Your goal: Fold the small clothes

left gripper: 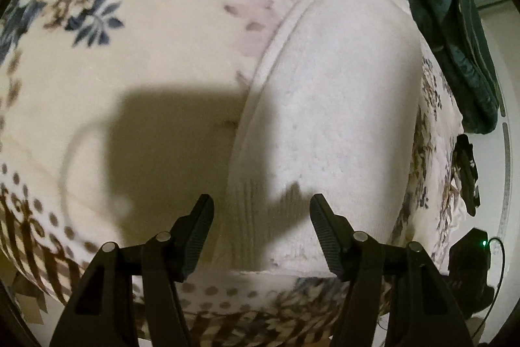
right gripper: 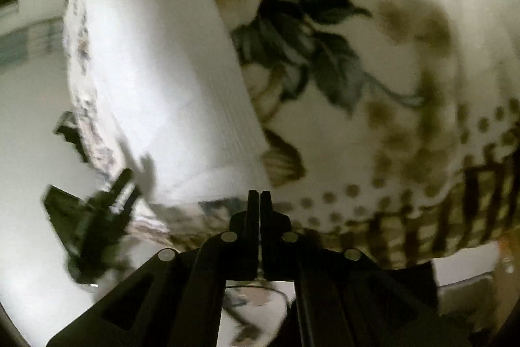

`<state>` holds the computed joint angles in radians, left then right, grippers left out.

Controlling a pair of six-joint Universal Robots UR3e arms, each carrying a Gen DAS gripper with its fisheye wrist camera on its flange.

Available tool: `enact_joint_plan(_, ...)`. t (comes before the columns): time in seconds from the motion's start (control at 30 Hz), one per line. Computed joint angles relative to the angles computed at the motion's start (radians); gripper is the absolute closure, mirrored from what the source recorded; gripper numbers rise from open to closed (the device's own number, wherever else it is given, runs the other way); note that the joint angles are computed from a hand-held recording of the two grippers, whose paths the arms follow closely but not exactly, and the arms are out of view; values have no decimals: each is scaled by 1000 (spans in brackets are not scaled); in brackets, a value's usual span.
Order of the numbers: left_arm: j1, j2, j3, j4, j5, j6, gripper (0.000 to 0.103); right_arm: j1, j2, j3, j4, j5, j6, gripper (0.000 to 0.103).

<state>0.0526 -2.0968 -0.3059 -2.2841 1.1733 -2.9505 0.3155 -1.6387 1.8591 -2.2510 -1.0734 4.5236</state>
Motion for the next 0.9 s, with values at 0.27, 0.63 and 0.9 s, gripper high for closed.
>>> enact_joint_plan(0.27,9,54,-115,50,-1,0,45,-51,168,-71,-77,-8,-49,96)
enact_joint_plan(0.63,-14,104,-187,105,42,5,100,92,217,-433,301,-169,-98,98)
enact_joint_plan(0.9,86,61,68,-45,-29,29,101,81,163,-415,330,-142,-112,98)
